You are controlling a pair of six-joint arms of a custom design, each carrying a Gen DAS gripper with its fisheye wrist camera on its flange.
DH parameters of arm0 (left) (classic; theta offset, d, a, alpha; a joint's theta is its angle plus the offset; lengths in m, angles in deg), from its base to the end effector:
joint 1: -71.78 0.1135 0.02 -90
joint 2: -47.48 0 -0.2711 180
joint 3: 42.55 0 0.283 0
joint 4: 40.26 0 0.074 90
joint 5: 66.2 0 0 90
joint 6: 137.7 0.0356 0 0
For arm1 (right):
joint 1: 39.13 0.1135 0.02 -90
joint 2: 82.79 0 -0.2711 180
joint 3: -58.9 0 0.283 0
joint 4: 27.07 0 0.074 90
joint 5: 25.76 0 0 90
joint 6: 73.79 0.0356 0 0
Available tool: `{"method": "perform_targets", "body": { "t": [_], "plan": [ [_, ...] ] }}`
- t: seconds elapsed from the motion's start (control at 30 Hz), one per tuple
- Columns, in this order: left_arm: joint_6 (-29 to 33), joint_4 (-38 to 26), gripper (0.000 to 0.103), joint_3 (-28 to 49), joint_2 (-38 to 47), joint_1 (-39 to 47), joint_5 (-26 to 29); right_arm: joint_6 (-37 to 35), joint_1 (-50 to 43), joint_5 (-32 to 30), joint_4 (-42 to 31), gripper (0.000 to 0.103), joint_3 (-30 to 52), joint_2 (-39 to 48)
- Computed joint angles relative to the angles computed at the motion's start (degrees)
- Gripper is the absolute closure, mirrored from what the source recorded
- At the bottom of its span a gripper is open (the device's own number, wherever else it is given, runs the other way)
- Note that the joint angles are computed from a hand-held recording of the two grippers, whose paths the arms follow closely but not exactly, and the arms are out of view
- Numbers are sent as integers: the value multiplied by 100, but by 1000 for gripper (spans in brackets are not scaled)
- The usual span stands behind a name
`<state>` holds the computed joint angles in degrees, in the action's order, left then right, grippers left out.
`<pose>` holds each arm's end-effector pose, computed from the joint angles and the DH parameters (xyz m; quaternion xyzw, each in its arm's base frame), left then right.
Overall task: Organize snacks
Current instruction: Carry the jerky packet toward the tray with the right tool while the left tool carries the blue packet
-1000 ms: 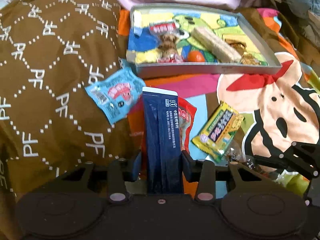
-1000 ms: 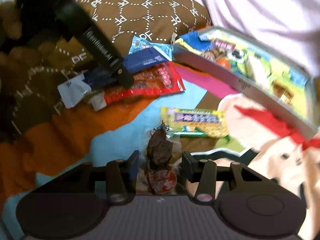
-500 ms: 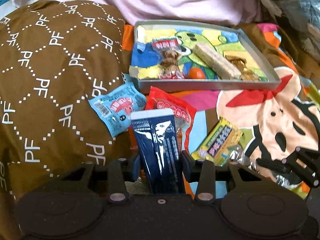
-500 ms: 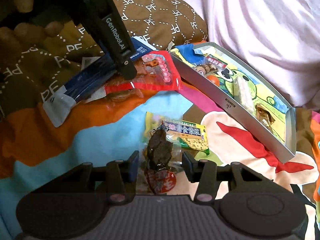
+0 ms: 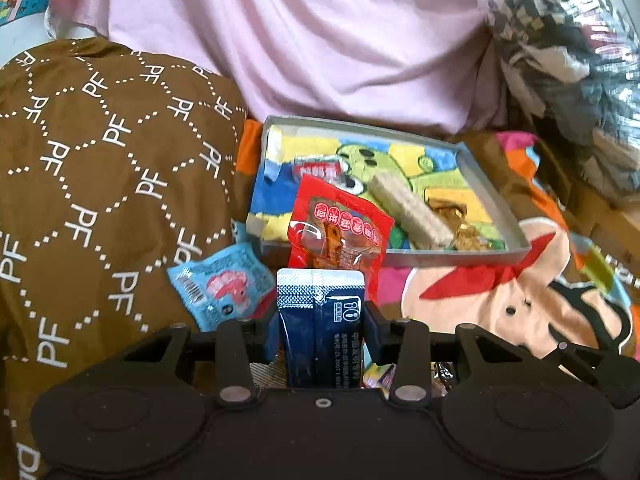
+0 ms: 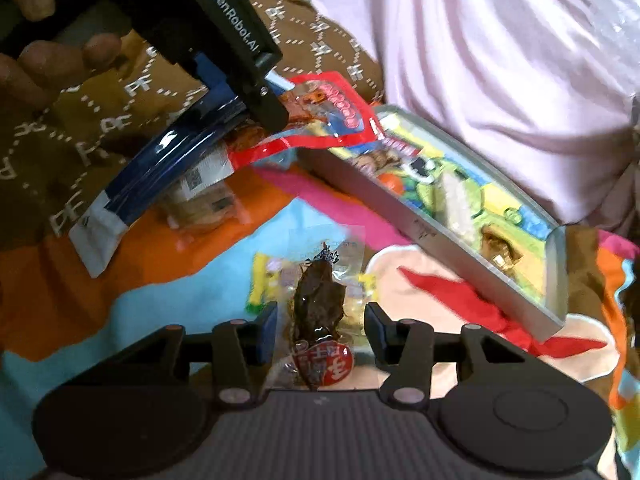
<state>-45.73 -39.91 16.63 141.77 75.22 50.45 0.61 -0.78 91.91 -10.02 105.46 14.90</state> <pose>0.3590 0.0056 0.1607 0.0958 0.8635 -0.1827 0.4603 0.2622 0.1864 0.1027 -0.2891 0.8152 -0.1173 0.4880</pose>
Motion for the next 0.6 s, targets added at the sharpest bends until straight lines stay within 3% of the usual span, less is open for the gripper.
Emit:
{"method": "perform_targets", "body": {
  "t": [0.4, 0.43, 0.47, 0.6],
  "plan": [
    [-968, 276, 60, 889, 875, -150, 77, -462, -487, -84, 443, 53, 443, 210],
    [-1026, 399, 62, 875, 875, -109, 186, -459, -505, -79, 463, 53, 457, 219],
    [-1039, 495, 74, 845, 854, -73, 284, -436, -534, -95, 469, 53, 481, 227],
    [-840, 550, 75, 829, 815, -36, 392, -410, -561, -114, 549, 53, 490, 293]
  ]
}}
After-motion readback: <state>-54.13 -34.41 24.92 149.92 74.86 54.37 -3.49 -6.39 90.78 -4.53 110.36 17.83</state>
